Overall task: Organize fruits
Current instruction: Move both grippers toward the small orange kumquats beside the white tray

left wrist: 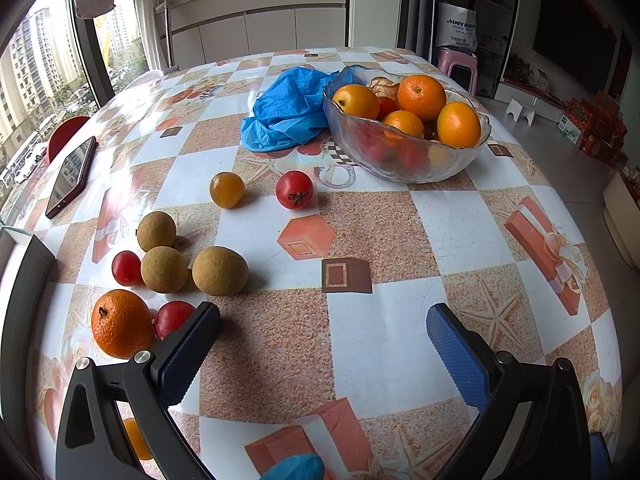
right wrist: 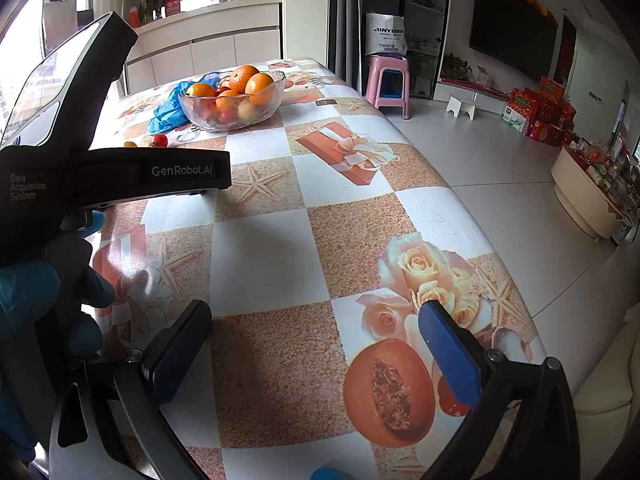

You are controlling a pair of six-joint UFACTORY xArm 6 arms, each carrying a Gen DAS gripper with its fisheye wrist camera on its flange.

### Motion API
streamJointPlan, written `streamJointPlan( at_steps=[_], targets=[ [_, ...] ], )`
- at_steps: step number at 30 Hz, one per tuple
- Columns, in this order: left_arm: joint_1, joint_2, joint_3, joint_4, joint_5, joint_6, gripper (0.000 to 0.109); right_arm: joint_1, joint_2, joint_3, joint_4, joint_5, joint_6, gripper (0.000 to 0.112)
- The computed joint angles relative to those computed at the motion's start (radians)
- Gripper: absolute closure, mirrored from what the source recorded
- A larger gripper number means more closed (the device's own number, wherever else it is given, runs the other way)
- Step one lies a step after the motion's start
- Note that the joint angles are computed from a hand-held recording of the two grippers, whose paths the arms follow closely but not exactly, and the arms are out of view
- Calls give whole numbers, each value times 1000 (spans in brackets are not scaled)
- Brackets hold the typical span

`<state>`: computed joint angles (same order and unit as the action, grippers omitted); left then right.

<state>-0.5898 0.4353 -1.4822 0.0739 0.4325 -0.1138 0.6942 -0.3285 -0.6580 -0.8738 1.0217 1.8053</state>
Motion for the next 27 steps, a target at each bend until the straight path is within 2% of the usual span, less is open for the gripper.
streamJointPlan(
  at_steps=[3,5,7,10,13,18,21,25,27],
  targets=[
    [9,-22,1,-46,47,74,6,0,0,0,0,0,0,9],
    [30,-65,34,-179,36,203,6,0,0,0,0,0,0,9],
    [48,-132,102,-257,-11,308,6,0,0,1,0,-1,0,9],
    [94,-238,239,-283,-129,413,6,-1,-1,1,0,-3,-1,9],
    [161,-301,327,-316,-148,497,6,-4,2,-3,2,-5,-6,9],
    [255,-320,404,-292,-153,512,6,-6,25,-38,57,-19,-61,9],
    [271,-307,407,-338,-132,540,6,-16,65,-81,109,-81,-153,9],
    [267,-273,392,-299,-134,523,6,-20,149,-149,121,-176,-245,9],
    [270,-267,383,-382,-119,579,6,-31,191,-187,126,-236,-293,9]
  ],
)
